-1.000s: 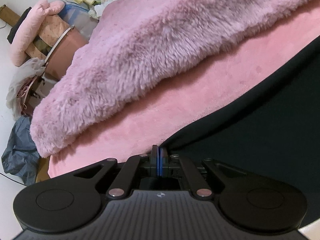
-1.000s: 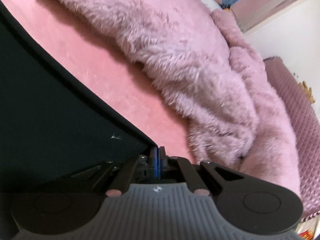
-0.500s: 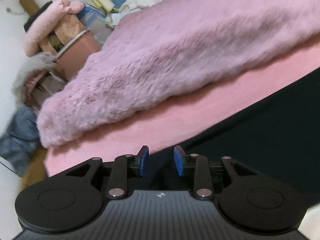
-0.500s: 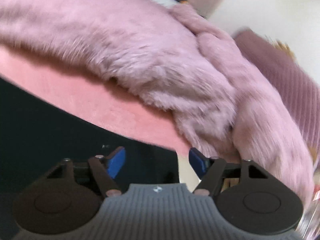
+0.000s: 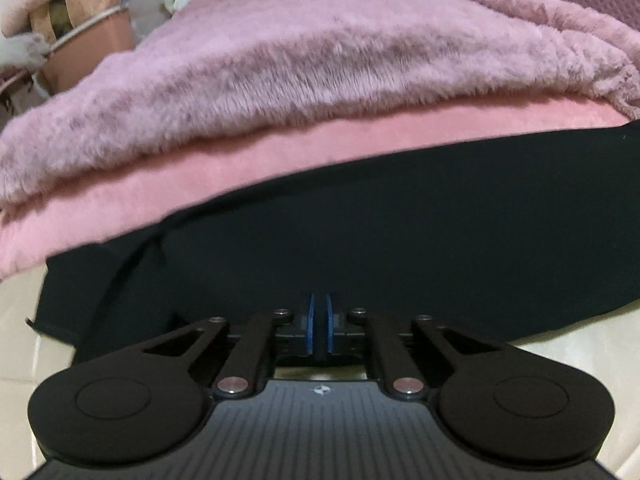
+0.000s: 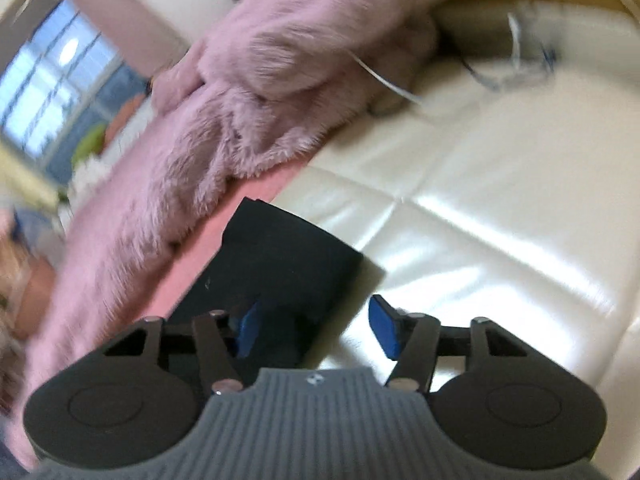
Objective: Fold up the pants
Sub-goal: 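Lower the hems onto the trousers and open both grippers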
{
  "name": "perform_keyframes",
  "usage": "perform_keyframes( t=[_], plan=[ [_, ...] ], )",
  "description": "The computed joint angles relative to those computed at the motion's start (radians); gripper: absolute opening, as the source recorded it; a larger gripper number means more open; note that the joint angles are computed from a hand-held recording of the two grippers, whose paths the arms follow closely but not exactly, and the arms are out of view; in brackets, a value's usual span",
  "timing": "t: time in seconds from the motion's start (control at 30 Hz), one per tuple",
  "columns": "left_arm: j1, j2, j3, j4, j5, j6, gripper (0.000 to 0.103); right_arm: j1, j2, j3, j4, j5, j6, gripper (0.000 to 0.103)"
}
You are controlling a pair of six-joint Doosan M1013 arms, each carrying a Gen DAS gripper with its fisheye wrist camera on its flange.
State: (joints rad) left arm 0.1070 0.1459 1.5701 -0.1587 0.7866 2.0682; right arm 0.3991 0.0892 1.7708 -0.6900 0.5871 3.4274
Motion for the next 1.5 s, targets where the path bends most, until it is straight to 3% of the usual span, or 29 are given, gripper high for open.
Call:
perform_keyframes(
  t=[0.1,0.17,0.2,0.23,0.3,0.53,0.63,0.83,0.9,0.97,1.03,1.17,1.2,1.4,1.5],
  plan=[
    [-0.016,0.009,0.0,0.066,0.038,-0.056,0.0,-0.007,0.012,0.018,-0.047,-0.048,0.136,0.045],
    [-0.023,0.004,0.01,0.09,0.026,-0.065,0.0,-0.002,0.016,0.04,-0.181,-0.072,0.327,0.039],
    [-0.026,0.004,0.009,0.104,0.034,-0.073,0.0,-0.005,0.012,0.052,-0.22,-0.086,0.394,0.02],
    [-0.03,0.005,0.006,0.117,0.041,-0.079,0.0,-0.007,0.012,0.057,-0.227,-0.089,0.425,0.009],
    [-0.032,0.008,-0.002,0.123,0.063,-0.085,0.0,-0.011,0.003,0.072,-0.255,-0.104,0.459,0.005],
    [-0.044,-0.024,0.013,0.007,0.16,0.043,0.0,-0.022,-0.072,0.093,-0.084,-0.004,0.149,0.002],
    [-0.062,-0.054,0.044,-0.067,0.199,0.096,0.0,-0.045,-0.108,0.101,-0.003,0.092,0.005,0.002],
    [-0.099,-0.093,0.091,-0.077,0.178,0.093,0.0,-0.091,-0.128,0.082,0.081,0.236,-0.189,0.003],
    [-0.087,-0.099,0.09,-0.105,0.174,0.084,0.008,-0.093,-0.121,0.064,0.107,0.266,-0.271,0.009],
    [-0.064,-0.116,0.095,-0.16,0.165,0.097,0.018,-0.073,-0.112,0.041,0.082,0.321,-0.322,0.016],
    [-0.035,-0.14,0.105,-0.201,0.149,0.119,0.023,-0.039,-0.104,0.015,0.034,0.384,-0.367,0.034],
    [0.032,-0.187,0.129,-0.234,0.105,0.145,0.033,0.043,-0.094,-0.029,-0.059,0.447,-0.426,0.036],
    [0.046,-0.193,0.132,-0.229,0.098,0.139,0.038,0.065,-0.095,-0.037,-0.073,0.441,-0.434,0.037],
    [0.151,-0.196,0.144,-0.136,0.036,-0.018,0.044,0.179,-0.053,-0.09,-0.071,0.329,-0.495,0.038],
    [0.192,-0.183,0.141,-0.124,0.018,-0.06,0.055,0.227,-0.003,-0.125,-0.047,0.307,-0.538,0.038]
  ],
)
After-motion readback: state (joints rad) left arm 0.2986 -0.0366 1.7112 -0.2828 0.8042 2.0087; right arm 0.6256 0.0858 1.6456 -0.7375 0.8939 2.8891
